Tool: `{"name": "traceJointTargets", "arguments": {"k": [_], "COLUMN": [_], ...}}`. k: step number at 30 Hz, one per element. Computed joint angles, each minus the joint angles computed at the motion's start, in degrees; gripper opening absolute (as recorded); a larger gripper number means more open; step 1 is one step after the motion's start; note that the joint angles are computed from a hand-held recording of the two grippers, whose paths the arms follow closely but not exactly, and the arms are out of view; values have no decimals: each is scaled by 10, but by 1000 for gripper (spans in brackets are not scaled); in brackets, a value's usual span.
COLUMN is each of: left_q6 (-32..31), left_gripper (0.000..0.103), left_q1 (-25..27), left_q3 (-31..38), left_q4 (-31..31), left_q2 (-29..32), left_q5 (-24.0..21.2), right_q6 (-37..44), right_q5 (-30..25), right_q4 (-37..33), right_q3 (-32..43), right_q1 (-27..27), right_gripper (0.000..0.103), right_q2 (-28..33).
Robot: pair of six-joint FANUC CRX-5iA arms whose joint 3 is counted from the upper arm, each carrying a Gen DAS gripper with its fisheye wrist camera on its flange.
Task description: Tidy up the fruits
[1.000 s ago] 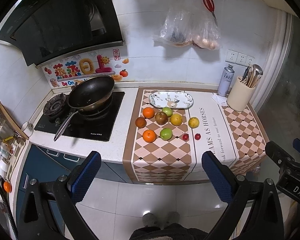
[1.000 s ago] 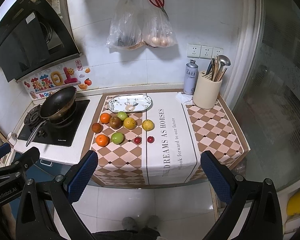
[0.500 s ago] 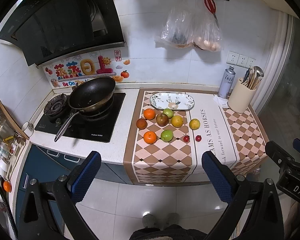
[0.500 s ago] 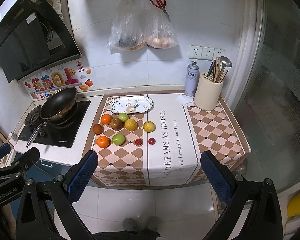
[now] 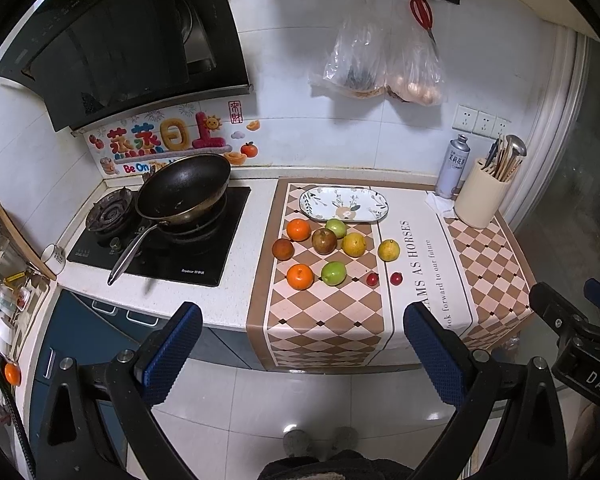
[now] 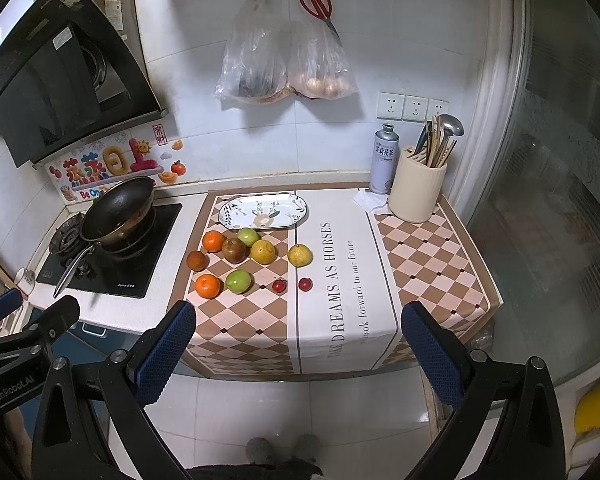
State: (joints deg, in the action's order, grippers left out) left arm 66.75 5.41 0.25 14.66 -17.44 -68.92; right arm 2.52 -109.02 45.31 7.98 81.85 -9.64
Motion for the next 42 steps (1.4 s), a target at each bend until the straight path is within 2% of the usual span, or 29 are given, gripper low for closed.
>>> {"name": "traceJointTargets", "arguments": {"k": [3, 9, 14, 18, 24, 26, 29, 30, 31, 33, 34, 36, 38, 42], "left_q6": [-6, 1, -2, 17, 73, 106, 142, 149, 158, 173, 182, 195, 215, 258], "left_gripper": [103, 103, 103, 103, 103, 103, 103, 103, 103, 102, 100, 87, 82, 81], "left_q1": [0, -8, -4, -7, -23, -34, -43, -45, -47, -49, -50, -49, -46, -44], "left_q3": [-4, -21, -41, -27, 41, 83, 165, 191, 223, 304, 343, 419, 509, 716], "left_q4": [8, -7, -21, -51, -112, -140, -155, -155, -156, -144, -139, -123, -97, -59], "left_q2": [3, 26, 54, 92, 177, 223, 309, 335, 365, 441, 476, 543, 620, 777], "left_q5": [14, 103, 166, 184, 165, 143, 83, 66, 43, -16, -44, -103, -168, -302], "right_q6": [4, -28, -35, -56, -19, 12, 90, 126, 167, 242, 282, 349, 400, 492], "right_q5": [8, 63, 112, 174, 302, 361, 449, 473, 494, 517, 522, 512, 499, 432], "right_q4": [6, 62, 47, 2, -80, -112, -184, -218, -259, -328, -364, -423, -463, -521], "right_q3": [8, -47, -86, -115, -140, -148, -137, -125, -107, -69, -43, 14, 60, 176], "right_q1": [-12, -31, -75, -118, -221, -268, -349, -376, -405, -453, -478, -516, -540, -573], "right_gripper": [103, 103, 103, 103, 103, 103, 100, 96, 86, 76, 76, 76, 76, 76], "right_q2": [10, 2, 8, 3, 16, 25, 63, 82, 106, 152, 184, 245, 292, 396]}}
